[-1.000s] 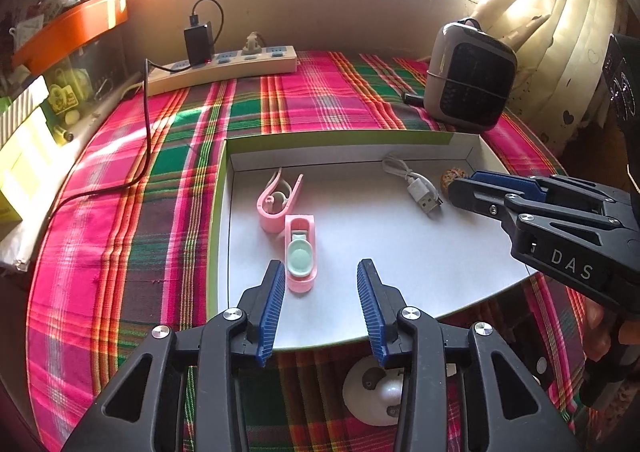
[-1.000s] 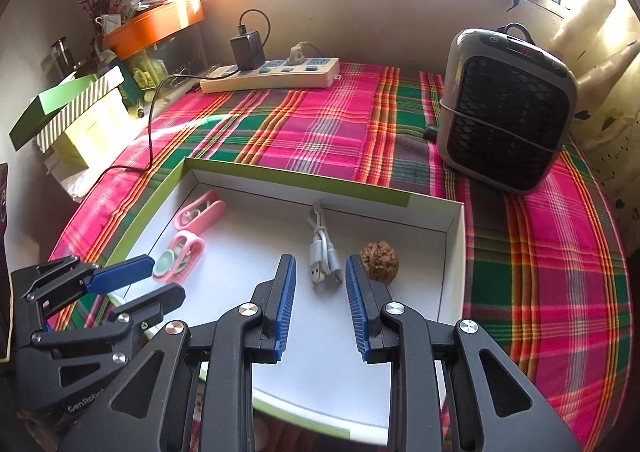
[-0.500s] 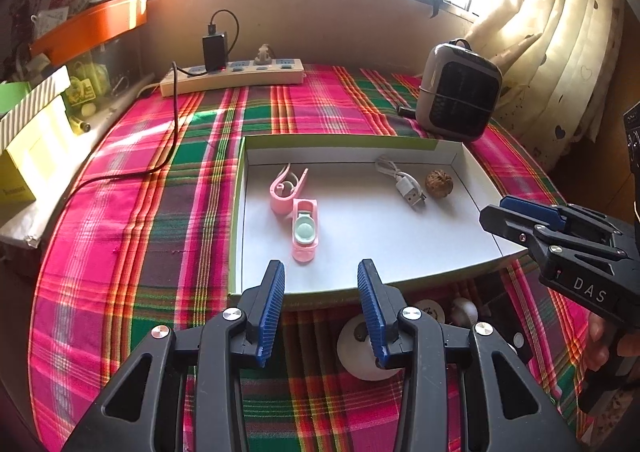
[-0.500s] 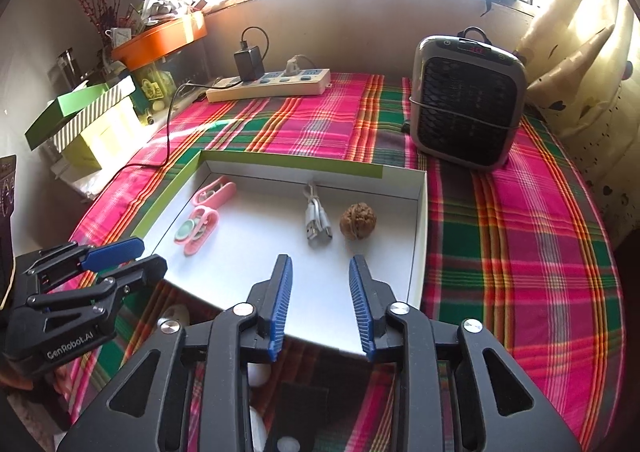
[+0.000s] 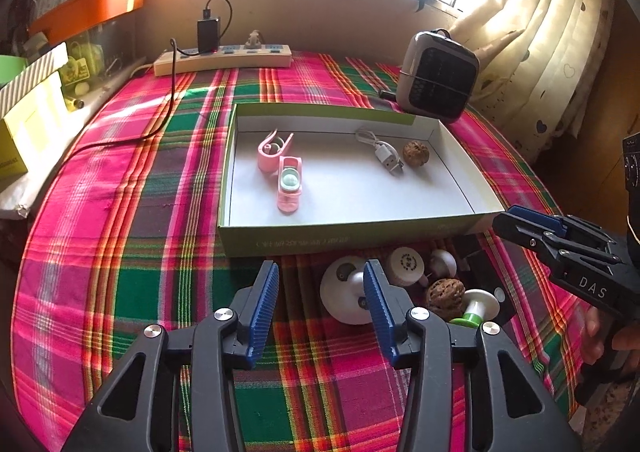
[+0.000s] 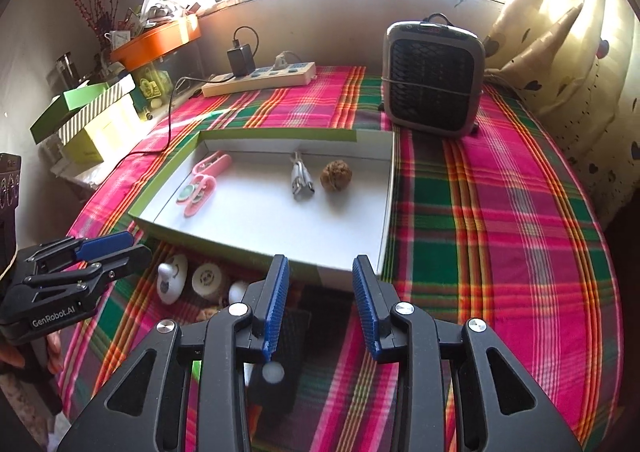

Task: Organize objects
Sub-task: 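Withdraw both open tools from the tray toward the remaining objects, then move right tool onto the black remote and close on it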

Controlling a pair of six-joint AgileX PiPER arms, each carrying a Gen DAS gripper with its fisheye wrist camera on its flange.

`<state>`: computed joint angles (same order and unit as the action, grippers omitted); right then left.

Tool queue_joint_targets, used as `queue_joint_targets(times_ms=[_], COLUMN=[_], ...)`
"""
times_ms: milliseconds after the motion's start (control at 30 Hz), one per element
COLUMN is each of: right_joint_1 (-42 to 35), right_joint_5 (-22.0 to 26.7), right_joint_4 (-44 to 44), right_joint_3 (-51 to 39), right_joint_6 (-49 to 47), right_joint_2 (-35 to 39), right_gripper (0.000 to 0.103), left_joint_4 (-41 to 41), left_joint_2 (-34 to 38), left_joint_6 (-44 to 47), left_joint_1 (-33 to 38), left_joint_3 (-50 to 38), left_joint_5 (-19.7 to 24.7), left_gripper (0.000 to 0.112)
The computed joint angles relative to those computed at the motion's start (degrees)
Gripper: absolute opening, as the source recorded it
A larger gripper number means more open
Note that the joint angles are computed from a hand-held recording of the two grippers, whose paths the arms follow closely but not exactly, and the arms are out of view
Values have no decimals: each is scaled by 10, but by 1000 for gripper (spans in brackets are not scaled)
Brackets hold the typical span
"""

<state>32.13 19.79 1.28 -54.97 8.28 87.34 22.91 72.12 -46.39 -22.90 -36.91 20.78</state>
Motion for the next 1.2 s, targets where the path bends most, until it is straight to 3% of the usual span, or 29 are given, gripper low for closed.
queue_joint_targets(times_ms=[267, 600, 933, 1067, 1200], right_joint_1=[-9, -6, 6, 12, 5], right_joint_5=[-9, -7, 1, 7, 15], right_joint_4=[72, 139, 129, 67, 65], right_joint_3=[43, 62, 51, 41, 43], right_joint_6=[-64, -131, -131, -74, -75], right_joint_2=[-20, -24, -5, 1, -1], right_gripper=[40, 44, 45, 47, 47], left_joint_4=[-89, -98, -112, -108, -109], left_joint_2=[8, 32, 44, 50, 56], left_joint_6=[86, 89, 109, 106, 112], left_joint_1=[1, -5, 0, 2, 3], left_joint_3=[5, 0, -7, -11, -18], left_joint_5=[-20, -18, -13, -12, -10], left_gripper=[44, 47, 47, 47, 47])
